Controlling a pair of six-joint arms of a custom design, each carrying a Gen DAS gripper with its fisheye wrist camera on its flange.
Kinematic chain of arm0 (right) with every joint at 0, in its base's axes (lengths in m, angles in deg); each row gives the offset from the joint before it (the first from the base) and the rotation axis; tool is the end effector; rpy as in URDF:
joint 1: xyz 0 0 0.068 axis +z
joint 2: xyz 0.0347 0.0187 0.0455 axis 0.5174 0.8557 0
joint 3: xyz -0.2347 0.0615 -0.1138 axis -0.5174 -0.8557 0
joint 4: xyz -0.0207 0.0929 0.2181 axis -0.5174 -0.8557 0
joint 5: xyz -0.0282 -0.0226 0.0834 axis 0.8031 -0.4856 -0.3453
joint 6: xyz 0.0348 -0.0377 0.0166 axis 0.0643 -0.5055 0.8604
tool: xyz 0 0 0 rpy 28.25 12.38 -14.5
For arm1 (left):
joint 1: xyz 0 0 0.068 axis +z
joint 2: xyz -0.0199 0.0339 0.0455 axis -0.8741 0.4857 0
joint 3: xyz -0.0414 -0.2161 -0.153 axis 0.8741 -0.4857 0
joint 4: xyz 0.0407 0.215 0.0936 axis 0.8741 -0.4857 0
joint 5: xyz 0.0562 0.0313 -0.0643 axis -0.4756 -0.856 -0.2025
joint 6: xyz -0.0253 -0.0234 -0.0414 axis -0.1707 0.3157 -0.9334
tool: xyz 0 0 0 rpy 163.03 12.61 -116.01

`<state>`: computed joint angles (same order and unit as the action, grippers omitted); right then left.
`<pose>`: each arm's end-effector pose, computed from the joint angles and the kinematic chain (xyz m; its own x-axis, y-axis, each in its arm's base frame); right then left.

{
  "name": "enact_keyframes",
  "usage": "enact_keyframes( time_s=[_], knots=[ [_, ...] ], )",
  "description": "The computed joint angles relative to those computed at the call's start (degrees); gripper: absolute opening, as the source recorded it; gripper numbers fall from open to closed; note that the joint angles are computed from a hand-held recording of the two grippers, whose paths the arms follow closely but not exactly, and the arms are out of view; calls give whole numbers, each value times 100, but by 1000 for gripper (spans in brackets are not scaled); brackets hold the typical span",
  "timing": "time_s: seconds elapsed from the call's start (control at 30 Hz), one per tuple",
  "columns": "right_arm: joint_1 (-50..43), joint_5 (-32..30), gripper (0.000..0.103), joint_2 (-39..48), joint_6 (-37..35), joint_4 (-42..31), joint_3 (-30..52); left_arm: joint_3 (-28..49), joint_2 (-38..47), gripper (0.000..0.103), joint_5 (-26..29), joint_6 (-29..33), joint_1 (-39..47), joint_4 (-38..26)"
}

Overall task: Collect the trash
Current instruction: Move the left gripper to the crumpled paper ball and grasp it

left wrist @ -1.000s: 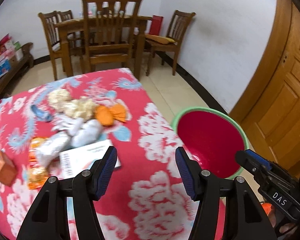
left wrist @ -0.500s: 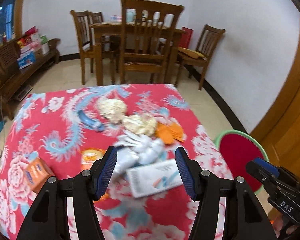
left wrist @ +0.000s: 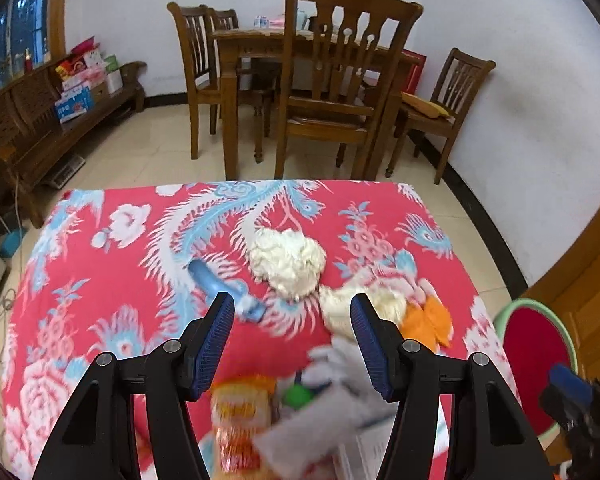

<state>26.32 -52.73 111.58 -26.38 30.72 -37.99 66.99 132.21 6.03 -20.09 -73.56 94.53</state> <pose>0.2364 -0.0026 0.1376 -0.7076 -0.0711 -0.7031 -0.3547 0.8963 0.2663 0.2851 -0.0565 0.1396 -0.7107 -0.2366 -0.6626 -0.2117 0.9700 -0.1193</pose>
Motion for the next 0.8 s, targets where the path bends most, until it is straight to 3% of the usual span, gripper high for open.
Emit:
enact_keyframes(
  time_s=[0.27,0.53,0.6,0.67,0.8],
  knots=[
    [-30,43,42,443,-41,85,221,1117,1306,62,131,83,222,-280],
    [-9,71,42,732,-110,9,458,1479,1890,62,371,-54,422,-241],
    [16,100,43,747,-115,14,465,1445,1910,56,472,-70,479,-150],
    [40,120,43,783,-125,2,495,1406,1907,40,562,-97,518,-77],
    [89,112,43,813,-104,-27,501,1269,1855,38,588,-100,535,75]
  ],
)
